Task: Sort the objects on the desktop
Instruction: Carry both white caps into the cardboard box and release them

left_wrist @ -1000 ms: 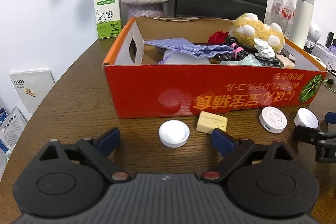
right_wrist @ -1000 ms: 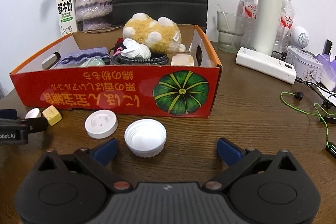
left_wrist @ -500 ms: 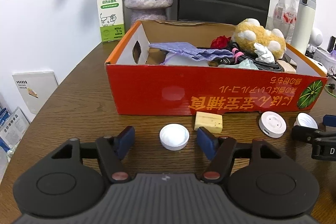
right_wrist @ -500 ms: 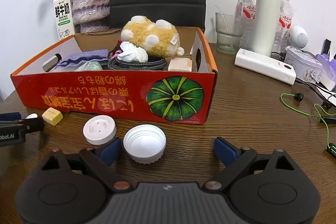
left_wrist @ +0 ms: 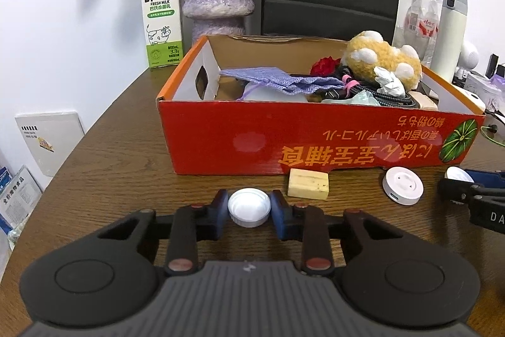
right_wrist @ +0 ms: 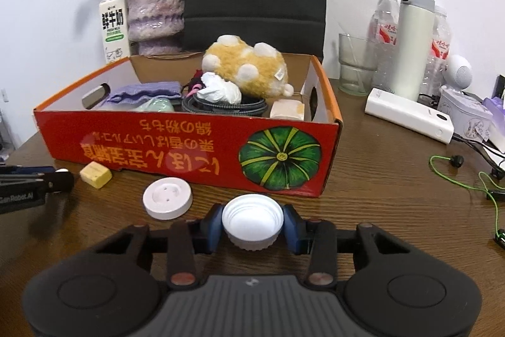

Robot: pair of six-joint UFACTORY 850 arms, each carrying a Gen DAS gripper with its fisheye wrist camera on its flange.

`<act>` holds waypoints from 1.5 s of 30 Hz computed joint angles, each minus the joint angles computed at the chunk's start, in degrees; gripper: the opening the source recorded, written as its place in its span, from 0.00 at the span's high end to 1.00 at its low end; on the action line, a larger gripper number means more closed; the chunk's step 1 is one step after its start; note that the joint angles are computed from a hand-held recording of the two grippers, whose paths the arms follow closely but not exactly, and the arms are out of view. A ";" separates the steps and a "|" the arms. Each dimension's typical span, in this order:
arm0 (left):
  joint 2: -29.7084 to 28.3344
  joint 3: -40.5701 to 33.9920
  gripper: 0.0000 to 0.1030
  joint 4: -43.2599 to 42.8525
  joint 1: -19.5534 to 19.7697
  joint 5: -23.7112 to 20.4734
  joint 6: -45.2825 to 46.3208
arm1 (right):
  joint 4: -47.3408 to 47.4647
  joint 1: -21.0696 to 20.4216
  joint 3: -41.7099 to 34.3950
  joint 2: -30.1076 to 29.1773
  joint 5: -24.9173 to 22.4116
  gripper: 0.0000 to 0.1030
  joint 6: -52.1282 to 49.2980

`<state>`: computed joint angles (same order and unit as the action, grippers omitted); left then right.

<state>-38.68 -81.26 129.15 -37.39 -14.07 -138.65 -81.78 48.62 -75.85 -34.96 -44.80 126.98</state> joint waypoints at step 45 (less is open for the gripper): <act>-7.56 -17.21 0.71 16.25 2.12 0.47 -19.62 | -13.24 -5.59 -19.44 -10.50 2.64 0.62 -2.05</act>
